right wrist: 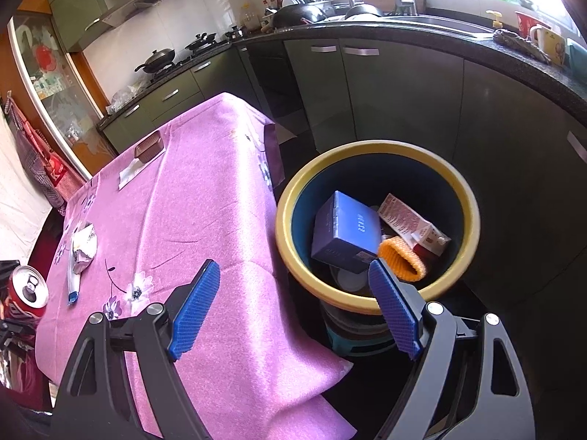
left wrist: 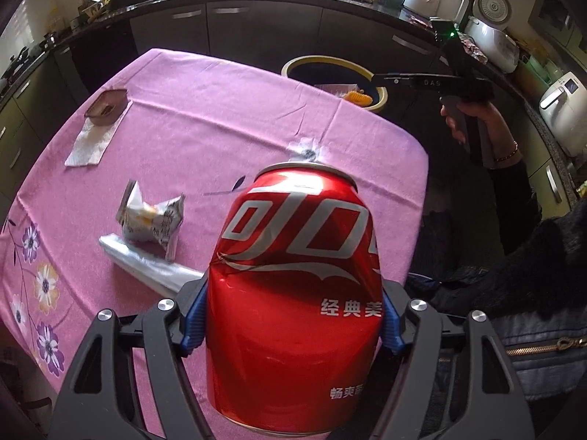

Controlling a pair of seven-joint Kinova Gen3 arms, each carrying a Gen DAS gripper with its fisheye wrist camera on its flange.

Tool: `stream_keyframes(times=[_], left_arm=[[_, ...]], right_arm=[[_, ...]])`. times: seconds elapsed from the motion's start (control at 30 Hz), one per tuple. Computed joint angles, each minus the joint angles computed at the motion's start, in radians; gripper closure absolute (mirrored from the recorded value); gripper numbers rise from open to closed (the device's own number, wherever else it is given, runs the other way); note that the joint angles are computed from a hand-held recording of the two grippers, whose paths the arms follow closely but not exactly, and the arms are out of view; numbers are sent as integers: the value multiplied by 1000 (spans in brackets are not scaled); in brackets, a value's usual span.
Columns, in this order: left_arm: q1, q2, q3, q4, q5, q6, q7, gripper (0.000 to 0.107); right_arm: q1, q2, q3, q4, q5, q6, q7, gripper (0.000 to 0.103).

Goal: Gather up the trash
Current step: 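Carry the cola can to the bin and drop it with the left gripper, then grasp the brown plastic tray rim with the right gripper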

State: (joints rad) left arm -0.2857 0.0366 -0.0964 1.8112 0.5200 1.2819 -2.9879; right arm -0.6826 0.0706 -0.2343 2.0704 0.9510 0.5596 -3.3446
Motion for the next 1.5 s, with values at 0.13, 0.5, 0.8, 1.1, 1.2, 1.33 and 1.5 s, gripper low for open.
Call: stream_keyframes(times=[0.13,0.5,0.8,1.1,1.2,1.33,1.5], left_arm=[[79,36,69,-95,29,31,93,38],[571,439,78,-560,20,-41,495,38],[777,693,5,-838,-79,-82,810,30],[604,413,-32,-458,256,-205,526,19],[468,305,-43,-319,378,-177,418,17],[283,176,-86,-134,491,-196,256,14],[51,29,-30,57,591,-400,52,13]], right_arm=[[-4,-38,-14,28,24,68,-61,21],[108,-202,-97,194,18,119,-212,21],[221,-282,-152,267,-40,73,-206,20],[271,-220,-166,262,19,-32,-233,20],[252,-179,-139,228,16,-53,-187,20],[209,-110,-100,145,-7,-51,-90,20],[297,17,-206,-30,-51,-33,111,20]])
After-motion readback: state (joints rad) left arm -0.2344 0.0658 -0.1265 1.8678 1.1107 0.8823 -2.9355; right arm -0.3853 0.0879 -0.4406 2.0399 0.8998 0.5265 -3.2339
